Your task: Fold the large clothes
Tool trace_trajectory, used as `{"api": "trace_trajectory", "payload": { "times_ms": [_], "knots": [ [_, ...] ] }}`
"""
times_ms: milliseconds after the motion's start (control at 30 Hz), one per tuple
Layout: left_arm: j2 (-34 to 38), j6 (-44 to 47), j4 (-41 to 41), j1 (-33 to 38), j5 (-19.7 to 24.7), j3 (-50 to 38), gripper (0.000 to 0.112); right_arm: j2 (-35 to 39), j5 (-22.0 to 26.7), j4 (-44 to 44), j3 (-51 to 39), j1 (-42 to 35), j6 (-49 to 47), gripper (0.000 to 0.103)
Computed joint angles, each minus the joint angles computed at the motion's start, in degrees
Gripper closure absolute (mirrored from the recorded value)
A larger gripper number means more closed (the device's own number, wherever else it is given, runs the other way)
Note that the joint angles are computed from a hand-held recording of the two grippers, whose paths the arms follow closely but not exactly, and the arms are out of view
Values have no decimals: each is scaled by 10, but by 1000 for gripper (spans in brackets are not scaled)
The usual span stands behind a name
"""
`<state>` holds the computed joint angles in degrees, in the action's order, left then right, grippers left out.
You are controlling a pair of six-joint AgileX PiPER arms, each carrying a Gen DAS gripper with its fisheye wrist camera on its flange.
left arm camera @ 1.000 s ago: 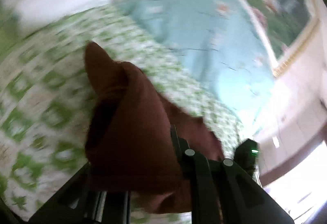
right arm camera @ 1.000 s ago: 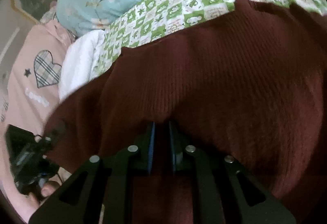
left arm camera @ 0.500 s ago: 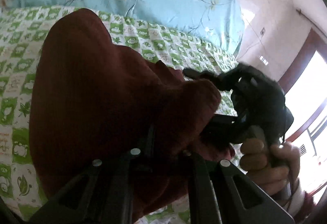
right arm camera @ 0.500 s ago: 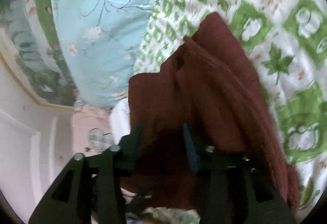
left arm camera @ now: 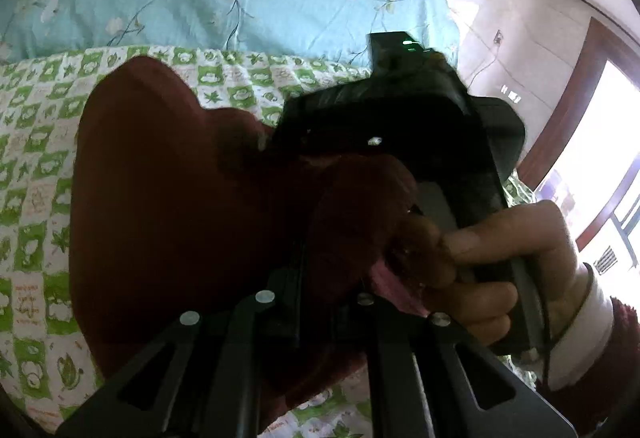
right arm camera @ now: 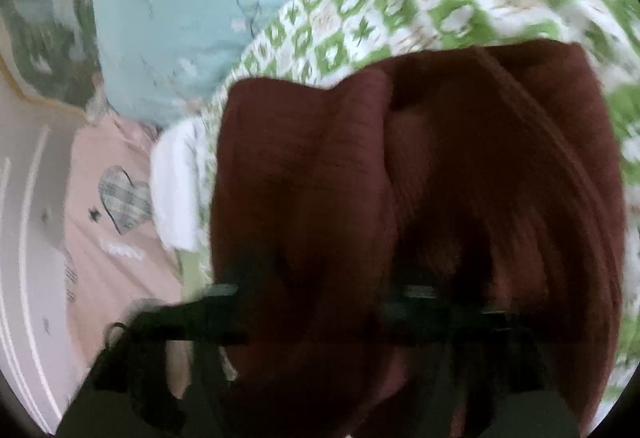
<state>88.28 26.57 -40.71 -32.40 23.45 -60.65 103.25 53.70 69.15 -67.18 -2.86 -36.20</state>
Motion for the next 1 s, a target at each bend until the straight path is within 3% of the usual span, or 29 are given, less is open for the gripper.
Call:
{"api": "trace_trajectory", "payload": {
  "times_ms": [167,233,367,467,633,700,800,933,1000],
  "knots": [
    [-8,34,-35,-19,10,-33,104,-120,37,89,97,-92,-142,87],
    [15,30,-38,-37,20,-57,104,-142,21,63,118,-120,-145,87],
    [87,-41,7,-62,40,-86,102,-91,-24,0,137,-129,-130,87],
    [94,-21,-41,-46,65,-75,99,-70,-8,53,166,-151,-193,87],
    [22,-4,-53,-20,102,-38,67,-96,-26,51,178,-146,-197,87],
    [-18,-5,-55,-3,109,-14,45,-105,-25,42,176,-156,-195,87],
    [-76,-22,-49,49,121,21,31,-127,-77,-25,165,-129,-132,85],
    [-90,-25,-68,147,153,37,30,-176,-97,-88,175,-115,-86,73],
    [-61,-23,-88,188,171,27,30,-199,-104,-102,181,-115,-74,51]
  ]
}}
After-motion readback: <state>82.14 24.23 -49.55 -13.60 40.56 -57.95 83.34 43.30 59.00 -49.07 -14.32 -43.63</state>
